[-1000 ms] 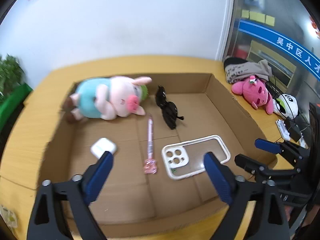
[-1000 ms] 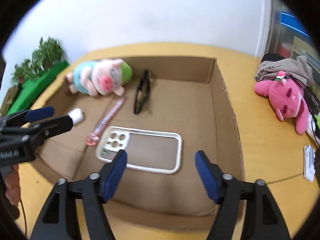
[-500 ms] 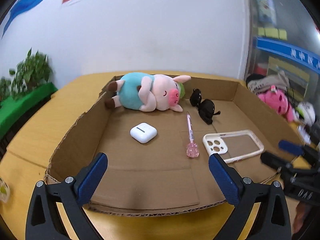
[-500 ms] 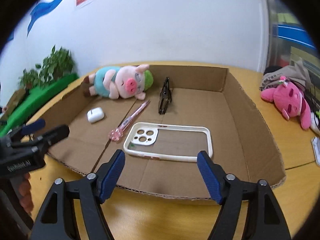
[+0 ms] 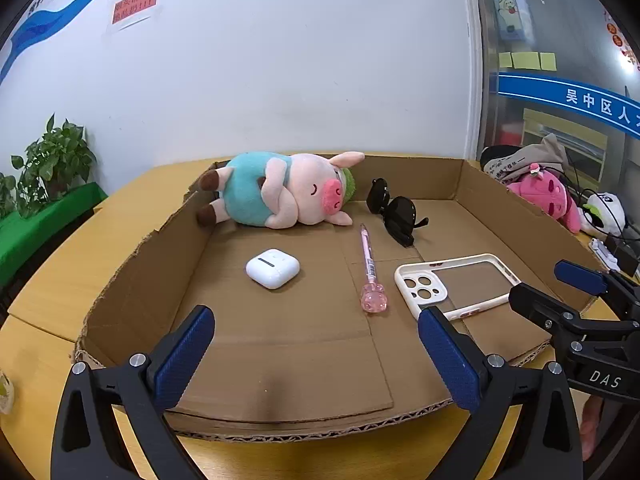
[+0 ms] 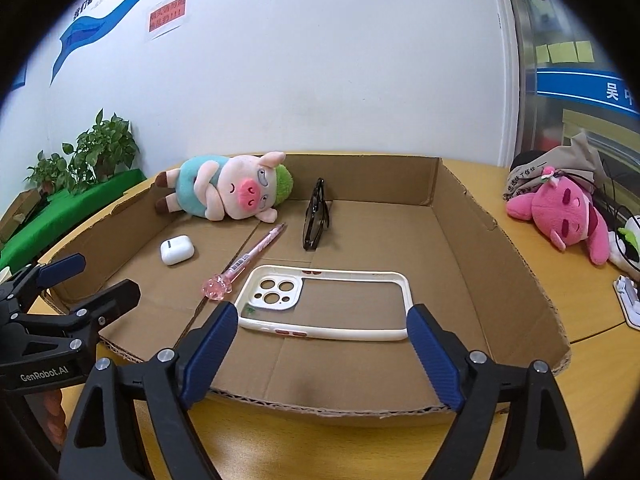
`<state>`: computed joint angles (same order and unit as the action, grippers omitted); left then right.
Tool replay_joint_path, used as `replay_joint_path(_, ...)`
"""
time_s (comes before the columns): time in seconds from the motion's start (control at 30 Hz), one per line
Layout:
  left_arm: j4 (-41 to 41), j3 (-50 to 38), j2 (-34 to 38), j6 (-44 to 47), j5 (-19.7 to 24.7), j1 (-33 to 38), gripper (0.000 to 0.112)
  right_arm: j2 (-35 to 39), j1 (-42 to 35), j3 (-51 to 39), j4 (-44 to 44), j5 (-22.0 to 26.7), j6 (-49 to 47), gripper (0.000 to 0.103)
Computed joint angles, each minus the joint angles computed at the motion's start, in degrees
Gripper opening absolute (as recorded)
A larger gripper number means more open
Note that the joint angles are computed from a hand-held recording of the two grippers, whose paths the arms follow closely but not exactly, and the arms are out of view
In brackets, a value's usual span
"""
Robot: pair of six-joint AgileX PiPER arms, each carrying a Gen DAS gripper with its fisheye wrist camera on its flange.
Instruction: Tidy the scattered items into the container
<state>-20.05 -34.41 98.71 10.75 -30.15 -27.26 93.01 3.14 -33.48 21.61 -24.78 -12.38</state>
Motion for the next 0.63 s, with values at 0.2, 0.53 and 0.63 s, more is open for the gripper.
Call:
replay_joint_path(0.2, -0.5, 0.0, 0.2, 0.2, -0.2, -0.3, 0.103, 0.0, 0.0, 0.1, 0.1, -0.1, 0.0, 0.088)
replay_joint_path(0.53, -0.8, 0.0, 0.2, 0.4, -0.2, -0.4, 0.103, 0.0, 0.0, 0.1, 0.0, -0.1, 0.1, 0.088)
replay_joint_path(0.63, -0.8, 0.0, 0.1, 0.3, -0.2, -0.4, 0.103, 0.0, 0.0, 0.1, 0.0, -0.1, 0.1, 0.088)
